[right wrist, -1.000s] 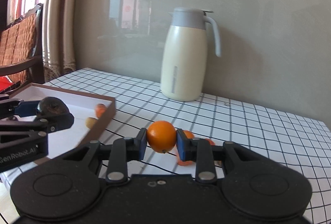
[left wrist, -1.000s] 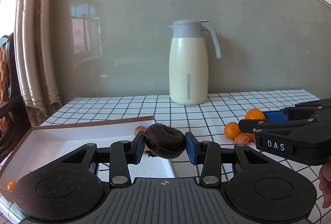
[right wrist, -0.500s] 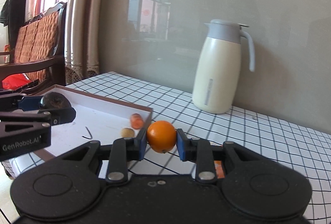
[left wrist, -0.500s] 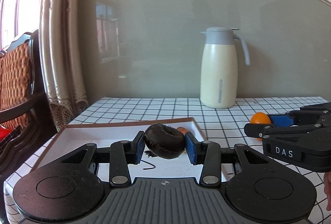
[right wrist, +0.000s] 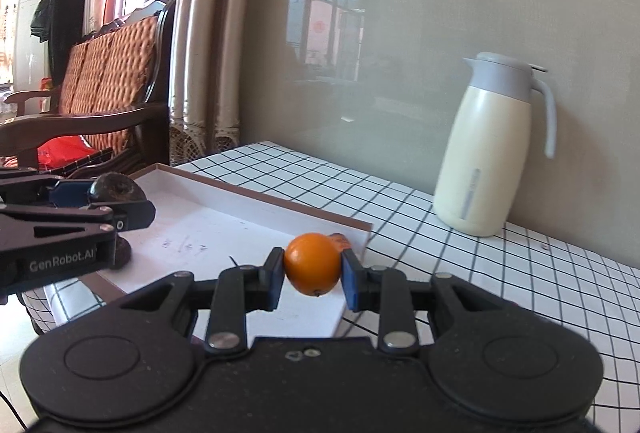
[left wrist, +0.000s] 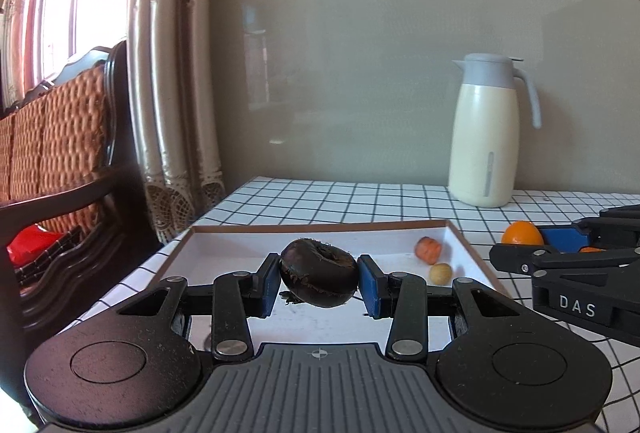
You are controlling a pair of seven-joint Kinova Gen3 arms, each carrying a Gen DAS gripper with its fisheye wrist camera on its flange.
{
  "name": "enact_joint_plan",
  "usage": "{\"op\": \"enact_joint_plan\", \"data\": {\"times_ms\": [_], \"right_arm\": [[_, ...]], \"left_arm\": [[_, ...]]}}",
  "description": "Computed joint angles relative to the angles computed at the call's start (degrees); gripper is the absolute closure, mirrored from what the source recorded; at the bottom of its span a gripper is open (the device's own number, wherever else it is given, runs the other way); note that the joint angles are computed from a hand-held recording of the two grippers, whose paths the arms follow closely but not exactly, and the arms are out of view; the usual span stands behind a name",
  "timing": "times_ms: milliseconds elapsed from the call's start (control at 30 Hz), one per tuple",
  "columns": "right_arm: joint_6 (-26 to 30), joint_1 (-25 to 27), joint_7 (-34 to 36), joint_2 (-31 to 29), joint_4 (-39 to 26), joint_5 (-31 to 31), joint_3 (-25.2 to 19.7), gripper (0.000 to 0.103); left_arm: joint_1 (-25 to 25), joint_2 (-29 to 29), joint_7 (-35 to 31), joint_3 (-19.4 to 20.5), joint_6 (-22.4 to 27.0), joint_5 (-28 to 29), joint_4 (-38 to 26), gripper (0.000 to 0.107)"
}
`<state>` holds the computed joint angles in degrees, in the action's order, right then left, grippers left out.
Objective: Organize fruits
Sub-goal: 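Carry both held fruits over the white tray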
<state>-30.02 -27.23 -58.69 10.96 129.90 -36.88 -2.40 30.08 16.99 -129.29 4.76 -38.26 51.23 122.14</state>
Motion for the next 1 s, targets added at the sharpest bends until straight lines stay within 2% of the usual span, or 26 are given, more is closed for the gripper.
{"op": "enact_joint_plan", "data": {"times_ms": [300,1000], "right_arm": [[0.70,-1.43,-0.26,1.85,-2.44,0.38,-0.10,0.082],[4.83,-1.93,-2.64,6.99,-9.70,3.83,3.53,0.082]], "left_arm": [[-2.44,0.45,1.21,-1.18,0.22,-0.31,0.00,0.066],[-6.06,4.22,2.29,-4.59,6.01,-0.32,-6.00,0.066]]}}
